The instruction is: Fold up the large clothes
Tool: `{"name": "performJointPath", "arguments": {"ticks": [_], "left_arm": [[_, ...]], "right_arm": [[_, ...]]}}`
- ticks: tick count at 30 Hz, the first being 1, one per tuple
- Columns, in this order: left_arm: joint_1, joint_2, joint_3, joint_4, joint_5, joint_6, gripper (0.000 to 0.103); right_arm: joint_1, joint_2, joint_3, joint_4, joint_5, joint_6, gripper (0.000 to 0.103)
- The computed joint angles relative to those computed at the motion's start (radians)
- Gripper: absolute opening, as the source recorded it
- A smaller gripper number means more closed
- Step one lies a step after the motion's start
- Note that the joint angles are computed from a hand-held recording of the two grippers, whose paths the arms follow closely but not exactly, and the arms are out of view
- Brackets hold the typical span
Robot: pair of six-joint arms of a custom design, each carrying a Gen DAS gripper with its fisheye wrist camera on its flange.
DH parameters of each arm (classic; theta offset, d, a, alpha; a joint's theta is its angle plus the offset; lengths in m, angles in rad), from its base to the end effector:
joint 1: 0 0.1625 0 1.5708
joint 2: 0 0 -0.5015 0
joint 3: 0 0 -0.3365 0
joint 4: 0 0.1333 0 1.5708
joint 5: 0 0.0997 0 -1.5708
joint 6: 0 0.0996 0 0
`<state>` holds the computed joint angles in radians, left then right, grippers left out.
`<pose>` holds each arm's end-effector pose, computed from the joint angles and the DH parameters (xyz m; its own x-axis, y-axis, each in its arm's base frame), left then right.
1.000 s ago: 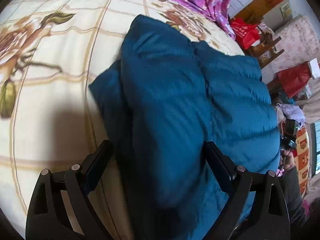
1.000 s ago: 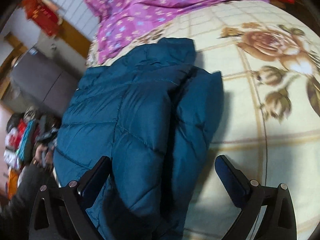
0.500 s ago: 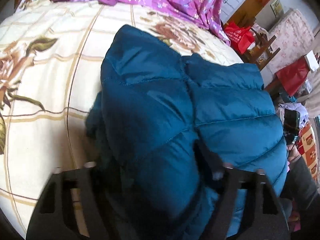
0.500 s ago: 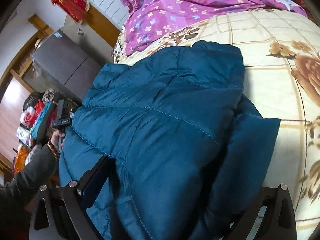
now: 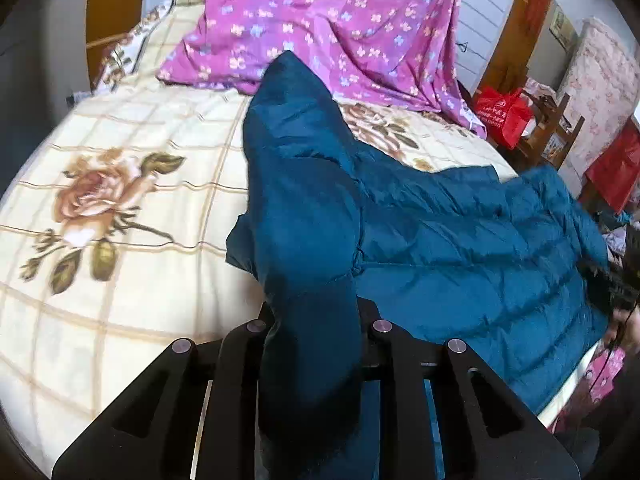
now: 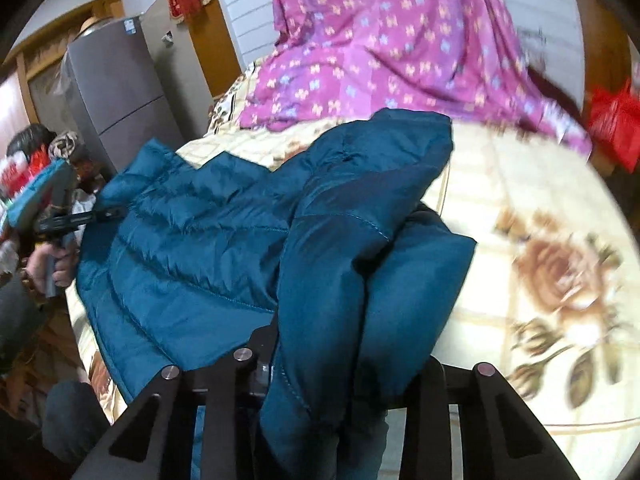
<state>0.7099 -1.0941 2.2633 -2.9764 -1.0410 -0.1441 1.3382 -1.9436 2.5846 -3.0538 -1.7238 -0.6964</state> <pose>-0.2434 -0.4513 0.2382 -0.7513 0.4803 -0.4526 0.6360 0.7100 -0.3023 0.0626 -0.2480 0.4371 -0.8161 -0.1561 0.5564 -0.4823 0.7142 -0.5072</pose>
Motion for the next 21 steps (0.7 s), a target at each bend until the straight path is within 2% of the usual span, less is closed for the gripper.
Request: {"name": "performJointPath", "arguments": {"ticks": [1, 2, 5, 6, 9, 13, 15, 16, 17, 19, 20, 21], "left_arm": [[-0.021, -0.027, 0.014, 0.020, 0.011, -0.017, 0.017], [-0.040, -0.057, 0.026, 0.046, 0.019, -0.036, 0.017], [-0.077, -0.127, 0.052, 0.093, 0.023, -0.089, 0.017], [-0.090, -0.142, 0.062, 0.097, 0.032, -0.095, 0.017], [-0.097, -0.141, 0.068, 0.088, 0.034, -0.105, 0.017], [-0.078, -0.078, 0.047, 0.041, 0.028, -0.095, 0.017], [-0.070, -0.038, 0.029, 0.028, 0.030, -0.097, 0.017], [-0.065, -0.010, 0.016, 0.025, 0.036, -0.092, 0.017], [-0.060, 0.011, 0.008, 0.021, 0.040, -0.090, 0.017], [-0.039, 0.057, -0.012, 0.016, 0.042, -0.096, 0.018], [-0.025, 0.081, -0.026, 0.030, 0.050, -0.112, 0.019], [-0.012, 0.098, -0.035, 0.040, 0.051, -0.129, 0.022]], "right_arm": [[0.041, 0.001, -0.012, 0.014, -0.035, 0.015, 0.033], [0.122, 0.015, -0.032, 0.021, -0.106, 0.036, 0.033], [0.289, 0.037, -0.088, 0.087, -0.253, 0.075, 0.033], [0.328, 0.045, -0.102, 0.106, -0.286, 0.082, 0.033], [0.371, 0.052, -0.124, 0.131, -0.326, 0.068, 0.033], [0.310, 0.026, -0.111, 0.113, -0.287, 0.042, 0.033], [0.231, 0.013, -0.103, 0.098, -0.235, 0.023, 0.033], [0.215, 0.012, -0.099, 0.093, -0.224, 0.023, 0.033], [0.158, 0.011, -0.092, 0.078, -0.186, 0.005, 0.033], [0.089, 0.020, -0.084, 0.061, -0.134, -0.004, 0.033], [0.018, 0.023, -0.086, 0.078, -0.083, 0.002, 0.034], [-0.010, 0.029, -0.092, 0.096, -0.068, 0.020, 0.038]]}}
